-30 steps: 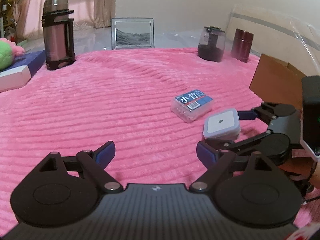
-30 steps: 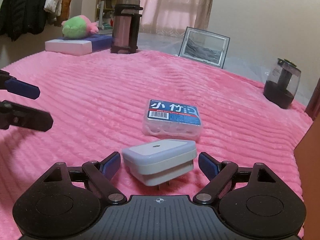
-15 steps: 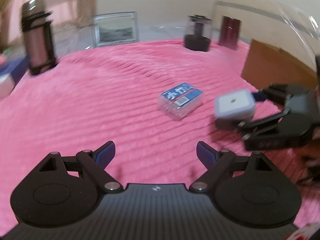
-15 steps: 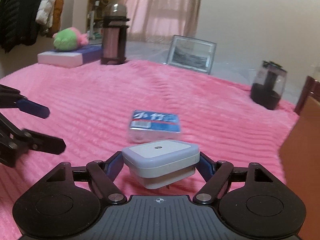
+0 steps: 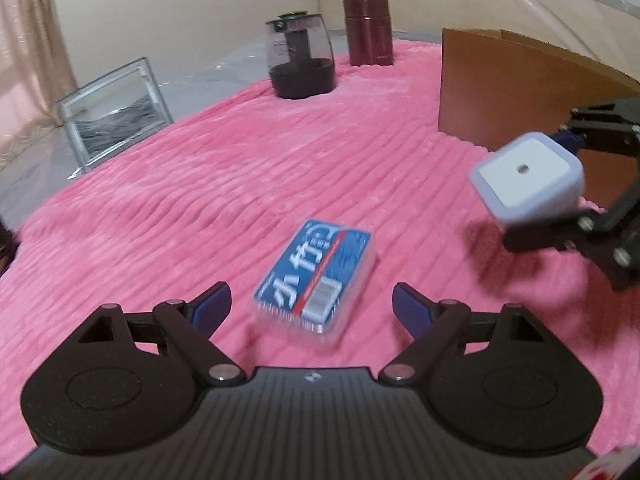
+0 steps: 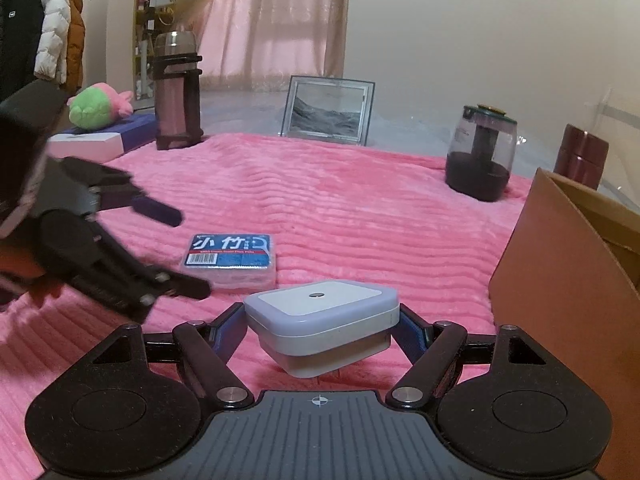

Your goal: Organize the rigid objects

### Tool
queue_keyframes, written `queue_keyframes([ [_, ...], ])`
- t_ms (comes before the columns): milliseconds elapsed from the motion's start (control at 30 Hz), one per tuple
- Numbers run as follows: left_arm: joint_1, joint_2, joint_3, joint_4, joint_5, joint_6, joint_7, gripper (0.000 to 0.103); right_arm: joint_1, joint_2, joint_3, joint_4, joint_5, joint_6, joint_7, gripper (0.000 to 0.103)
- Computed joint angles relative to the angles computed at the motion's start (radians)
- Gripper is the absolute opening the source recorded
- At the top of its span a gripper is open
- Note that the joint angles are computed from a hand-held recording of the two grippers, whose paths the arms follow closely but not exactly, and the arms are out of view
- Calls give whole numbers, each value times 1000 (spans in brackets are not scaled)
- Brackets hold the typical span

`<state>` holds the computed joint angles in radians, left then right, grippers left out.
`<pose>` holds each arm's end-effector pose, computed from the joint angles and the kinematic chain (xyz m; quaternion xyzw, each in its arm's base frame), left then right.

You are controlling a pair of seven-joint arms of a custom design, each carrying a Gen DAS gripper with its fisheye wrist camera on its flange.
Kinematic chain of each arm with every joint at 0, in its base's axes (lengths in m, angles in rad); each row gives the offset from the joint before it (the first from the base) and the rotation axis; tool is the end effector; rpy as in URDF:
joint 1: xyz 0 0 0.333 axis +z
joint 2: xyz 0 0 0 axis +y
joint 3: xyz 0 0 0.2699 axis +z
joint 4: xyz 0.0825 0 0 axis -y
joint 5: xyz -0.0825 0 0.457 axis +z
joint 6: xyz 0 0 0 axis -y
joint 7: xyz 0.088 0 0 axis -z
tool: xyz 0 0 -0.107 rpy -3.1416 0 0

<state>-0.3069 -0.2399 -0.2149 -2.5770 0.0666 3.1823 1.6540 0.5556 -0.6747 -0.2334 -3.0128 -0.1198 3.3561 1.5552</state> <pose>0.4671 -0.2728 0.3488 -0.3894 0.8257 -0.3234 0.2489 0.3866 0.1620 0.3517 -0.7379 0.4687 -0.2377 0.4236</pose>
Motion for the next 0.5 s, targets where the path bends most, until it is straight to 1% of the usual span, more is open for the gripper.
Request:
queue_keyframes([
  [67, -109, 47, 109, 49, -54, -30, 95, 83, 21, 4, -36, 3, -8, 0, -6, 75],
  [133, -186, 85, 179, 93, -156, -62, 209, 82, 42, 13, -68, 10, -14, 1, -8, 75],
  [167, -214, 103, 204, 117, -214, -87, 267, 81, 54, 17, -84, 14, -18, 0, -10, 74],
  [233, -214, 127, 205, 150, -267, -114, 326, 76, 70, 23, -103, 18, -23, 1, -15, 75],
  [333, -233, 141, 216, 182, -411, -157, 468, 70, 92, 32, -129, 20, -30, 4, -16, 75],
  [367, -226, 141, 207, 186, -424, -171, 485, 66, 101, 34, -139, 20, -32, 4, -16, 75],
  [400, -212, 141, 194, 189, -419, -183, 485, 64, 105, 36, -143, 20, -32, 4, -13, 75],
  [433, -191, 139, 174, 188, -389, -188, 460, 63, 107, 39, -146, 20, -32, 3, -11, 74],
  [500, -152, 126, 134, 173, -351, -180, 406, 59, 115, 35, -157, 15, -33, -2, -7, 74],
])
